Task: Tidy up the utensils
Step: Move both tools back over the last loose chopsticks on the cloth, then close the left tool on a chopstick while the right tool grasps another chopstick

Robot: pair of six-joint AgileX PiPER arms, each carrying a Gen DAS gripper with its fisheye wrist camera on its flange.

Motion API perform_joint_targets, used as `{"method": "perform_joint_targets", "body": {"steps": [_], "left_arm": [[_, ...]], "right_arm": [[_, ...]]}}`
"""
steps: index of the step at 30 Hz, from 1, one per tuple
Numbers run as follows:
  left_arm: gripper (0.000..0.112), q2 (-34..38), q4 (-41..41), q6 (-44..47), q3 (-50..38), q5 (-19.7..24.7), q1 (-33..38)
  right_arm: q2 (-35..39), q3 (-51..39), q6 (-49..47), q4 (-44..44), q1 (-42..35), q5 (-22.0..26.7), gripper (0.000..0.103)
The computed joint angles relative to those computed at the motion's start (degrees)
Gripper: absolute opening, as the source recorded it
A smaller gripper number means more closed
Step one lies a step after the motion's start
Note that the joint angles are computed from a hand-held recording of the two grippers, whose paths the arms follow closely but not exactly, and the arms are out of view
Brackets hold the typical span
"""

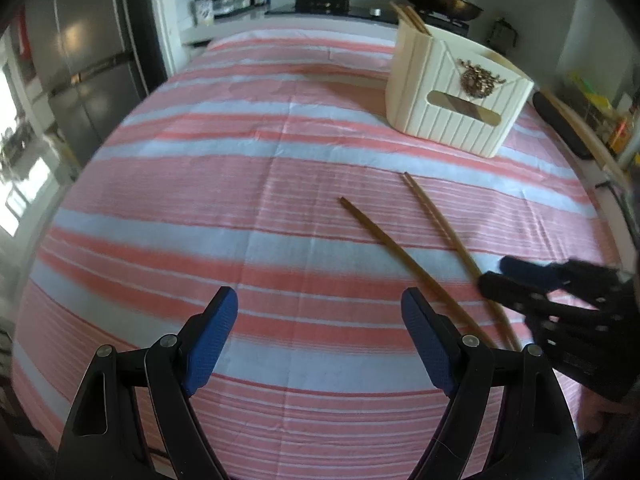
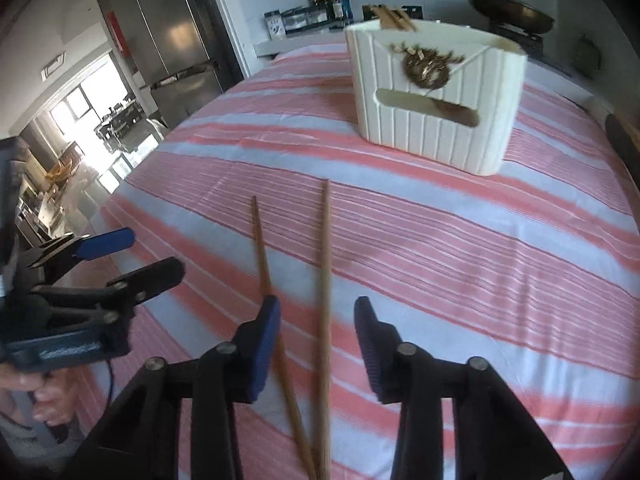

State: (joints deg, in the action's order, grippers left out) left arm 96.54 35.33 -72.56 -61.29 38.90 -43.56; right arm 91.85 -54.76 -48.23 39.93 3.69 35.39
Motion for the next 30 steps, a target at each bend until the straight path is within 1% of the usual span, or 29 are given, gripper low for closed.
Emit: {"method": "perform_joint_targets", "body": {"steps": [1, 2, 5, 6, 7, 9, 10, 12, 15, 16, 17, 18, 21, 23, 24, 27, 28, 30], "left_arm": [[0.085, -0.08, -1.17, 0.26, 0.33, -1.03, 0.66], [0.085, -0.07, -1.92, 0.37, 0.55, -1.73, 1.06], [0.085, 1.7, -3.48, 1.24, -1.32, -2.56, 1.32], [0.085, 2.43, -3.89, 1.62, -2.26, -2.54, 1.18], [0.085, 3.79, -4.82, 2.44, -4.07, -2.28, 0.97], [0.085, 6.63, -5.9, 3.2, -7.84, -1.55, 0.04], [0.085, 8.51, -5.86, 3.41, -10.37, -0.52, -0.95], [0.085, 12.99, -4.24, 3.35, -16.4, 3.21, -3.96], [0.085, 18.83, -1.06, 3.88, -23.77, 9.97, -8.31], [0.085, 20.08, -0.33, 4.21, -24.96, 11.6, -9.47], [0.085, 20.39, 0.07, 4.34, -24.91, 12.24, -10.12], [0.086, 20.14, 0.57, 4.38, -23.77, 12.21, -10.55], [0.087, 16.2, 2.23, 3.37, -17.06, 9.55, -10.26], [0.087, 12.8, 1.52, 4.6, -12.04, 7.26, -8.6], [0.087, 10.61, 0.23, 6.21, -8.83, 4.96, -7.08], [0.087, 6.62, -4.75, 12.78, -3.73, 1.04, -3.18], [0.087, 5.47, -7.09, 16.3, -2.5, 0.01, -1.54], [0.087, 4.6, -10.8, 22.83, -1.89, -0.56, 1.04]], "right_arm": [[1.06, -0.52, 0.83, -0.69, 0.19, 0.05, 0.028], [2.34, -1.14, 1.68, -1.69, 0.37, 0.19, 0.022], [2.28, -1.16, 1.34, -3.78, 0.65, 0.01, 0.014], [2.12, -1.18, 2.23, -5.26, 0.92, -0.17, 0.009], [1.69, -0.9, 3.75, -7.35, 1.04, -0.72, 0.007], [-0.26, 1.11, 7.69, -11.49, 0.3, -3.1, 0.007], [-1.03, 2.09, 8.58, -12.09, -0.5, -3.87, 0.007], [-2.77, 4.48, 8.15, -10.89, -3.51, -4.69, 0.007], [-4.82, 7.13, 5.29, -7.85, -8.83, -4.63, 0.007], [-5.28, 7.87, 4.43, -7.08, -10.46, -4.55, 0.007], [-5.84, 8.59, 3.28, -6.29, -12.12, -4.24, 0.007], [-6.64, 9.5, 1.74, -5.42, -13.95, -3.85, 0.007], [-8.27, 11.1, -1.0, -4.58, -18.22, -2.66, 0.007], [-8.82, 11.58, -2.16, -4.29, -20.38, -1.96, 0.007], [-9.14, 11.81, -2.47, -4.48, -21.33, -1.67, 0.007], [-9.28, 11.73, -2.26, -5.75, -22.56, -0.86, 0.007], [-9.07, 11.42, -1.84, -6.36, -22.49, -0.5, 0.007], [-8.61, 10.19, -0.8, -8.28, -22.66, 1.07, 0.007]]}}
